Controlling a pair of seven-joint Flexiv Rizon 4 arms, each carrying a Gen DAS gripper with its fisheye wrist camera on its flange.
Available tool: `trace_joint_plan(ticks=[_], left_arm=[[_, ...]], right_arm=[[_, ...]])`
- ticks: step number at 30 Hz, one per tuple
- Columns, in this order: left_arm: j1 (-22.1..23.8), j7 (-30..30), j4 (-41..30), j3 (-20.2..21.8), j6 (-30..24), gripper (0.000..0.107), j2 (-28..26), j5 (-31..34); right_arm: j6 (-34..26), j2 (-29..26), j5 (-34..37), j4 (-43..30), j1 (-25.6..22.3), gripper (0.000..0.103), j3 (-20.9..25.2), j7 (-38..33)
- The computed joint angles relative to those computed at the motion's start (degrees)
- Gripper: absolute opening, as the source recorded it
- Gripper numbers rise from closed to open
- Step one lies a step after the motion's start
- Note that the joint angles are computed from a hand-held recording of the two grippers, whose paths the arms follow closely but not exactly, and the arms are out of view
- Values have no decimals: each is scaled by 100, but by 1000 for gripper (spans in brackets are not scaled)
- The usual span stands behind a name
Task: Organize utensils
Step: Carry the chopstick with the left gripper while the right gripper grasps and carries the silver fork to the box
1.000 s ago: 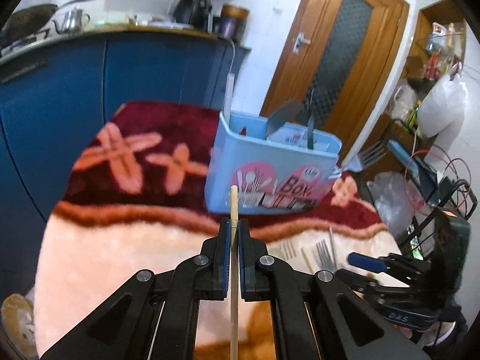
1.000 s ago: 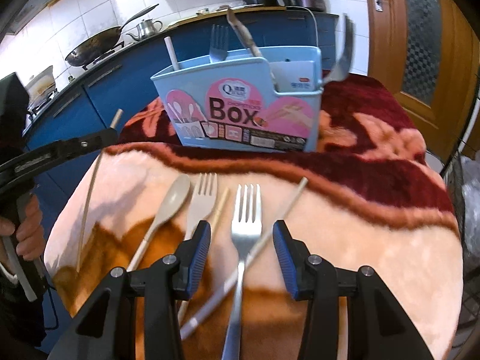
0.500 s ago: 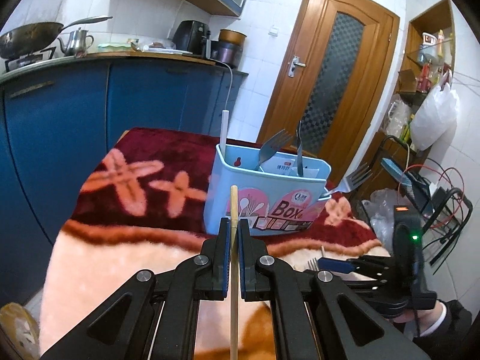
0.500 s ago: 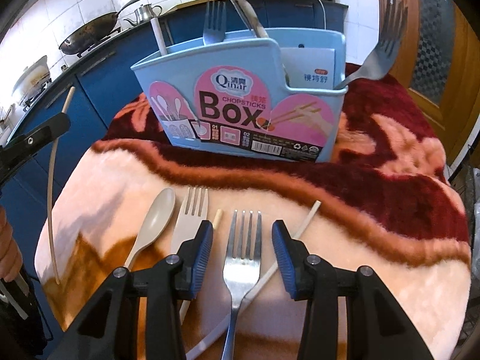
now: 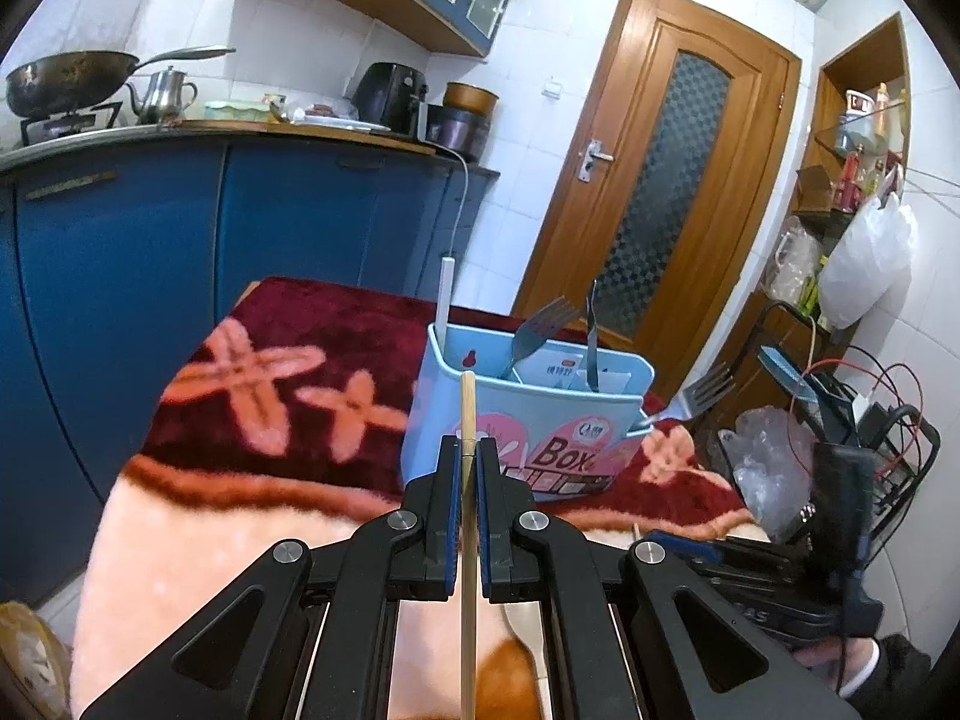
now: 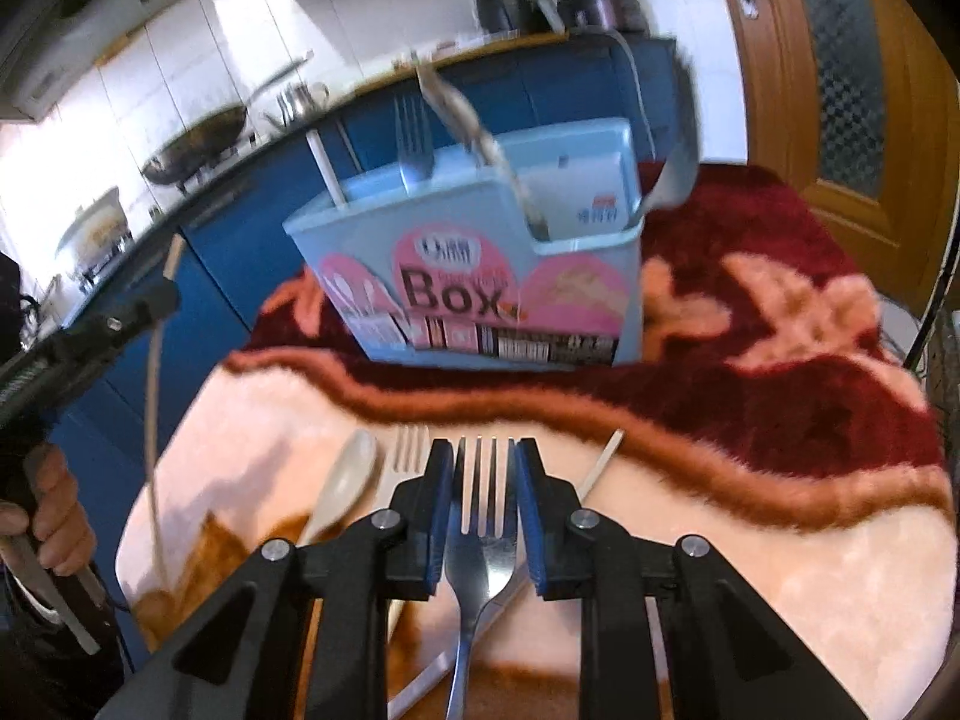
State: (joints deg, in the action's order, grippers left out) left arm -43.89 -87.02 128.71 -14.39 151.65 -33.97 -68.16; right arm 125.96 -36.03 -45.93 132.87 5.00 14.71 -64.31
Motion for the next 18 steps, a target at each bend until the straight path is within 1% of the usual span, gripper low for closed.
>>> trace_joint_plan(ticks=[3, 6, 8, 9, 10, 12, 14, 18], left_arm=[[-25, 24, -57, 13, 98, 4, -23, -34], [-51, 93, -138, 16, 260, 4, -60, -81], [-79, 263, -250, -8, 380, 4, -97, -230], [-96, 403, -332, -33, 437, 4, -117, -355], [-111, 569, -432, -68, 497, 4, -141, -520], [-94, 764, -573, -127, 603, 4, -178, -685], [-40, 750, -622, -125, 714, 4, -197, -587], [17, 816, -758, -105, 1018, 4, -276, -435]], right_arm=[[616, 138, 697, 254, 307, 23, -141, -514], [1097, 241, 1036, 418, 419, 23, -186, -779], [1470, 330, 1494, 547, 644, 23, -250, -1098], [1562, 385, 1711, 591, 759, 23, -288, -1219], [1705, 443, 2095, 636, 960, 23, -335, -1425], [1909, 476, 2368, 674, 1085, 23, -361, -1576], [2103, 518, 2698, 687, 1247, 23, -391, -1744], [2366, 564, 2923, 685, 1325, 23, -424, -1856]])
